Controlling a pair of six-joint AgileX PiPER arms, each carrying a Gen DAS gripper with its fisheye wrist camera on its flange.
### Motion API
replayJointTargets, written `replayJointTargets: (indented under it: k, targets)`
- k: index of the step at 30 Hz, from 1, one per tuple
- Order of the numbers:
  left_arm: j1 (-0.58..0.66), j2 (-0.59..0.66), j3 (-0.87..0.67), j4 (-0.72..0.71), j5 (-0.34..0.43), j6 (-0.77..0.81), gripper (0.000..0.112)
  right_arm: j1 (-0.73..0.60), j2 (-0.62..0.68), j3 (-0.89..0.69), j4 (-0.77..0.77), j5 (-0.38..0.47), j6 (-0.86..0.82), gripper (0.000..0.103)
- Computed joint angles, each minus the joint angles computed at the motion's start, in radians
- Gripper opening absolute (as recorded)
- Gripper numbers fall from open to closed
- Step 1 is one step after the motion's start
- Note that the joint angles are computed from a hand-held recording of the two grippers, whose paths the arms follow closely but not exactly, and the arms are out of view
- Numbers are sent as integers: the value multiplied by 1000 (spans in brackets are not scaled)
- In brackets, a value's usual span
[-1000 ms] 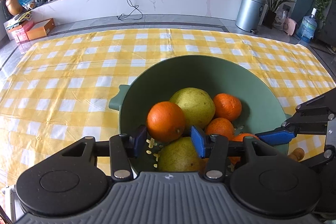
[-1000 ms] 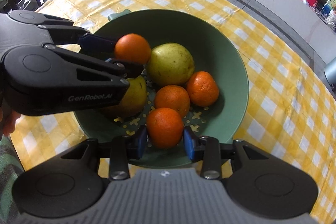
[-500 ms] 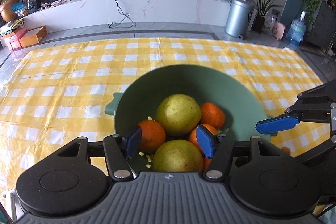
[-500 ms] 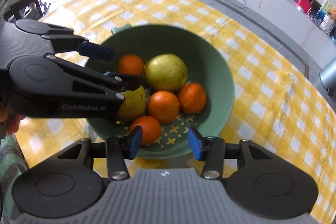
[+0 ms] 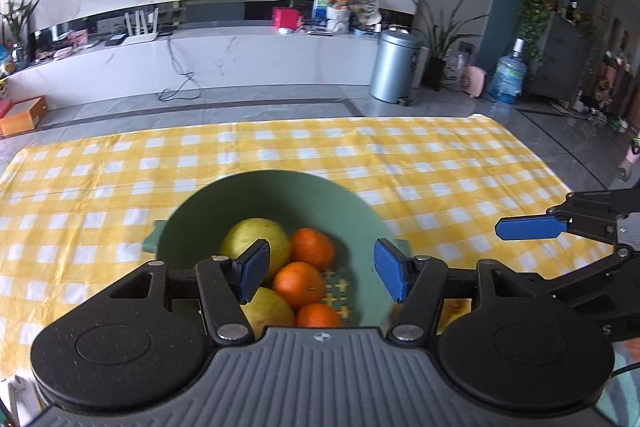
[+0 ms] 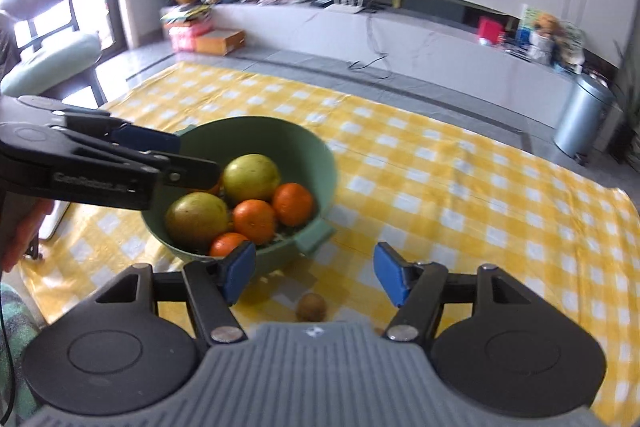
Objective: Organize fruits
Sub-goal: 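Open both tools to drop the oranges into the colander and withdraw, then move the left tool to a brown longan while the right tool approaches the red tomato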
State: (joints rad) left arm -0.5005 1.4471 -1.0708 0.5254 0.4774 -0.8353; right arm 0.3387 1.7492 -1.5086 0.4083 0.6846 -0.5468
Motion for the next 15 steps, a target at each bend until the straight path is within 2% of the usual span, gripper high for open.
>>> replayJointTargets:
  k: [5,9,15]
  targets:
    - [-1,12,-17,-224,-48,208,70,-75,-94,178,51,-116,-34,64]
    - [-29,36,-21,-355,-63,318,70,-121,-140,284,69,-176,-49,64]
    - [-90,108,-48,-376,-52,333,68,-167,-154,361,138,-216,-78,63]
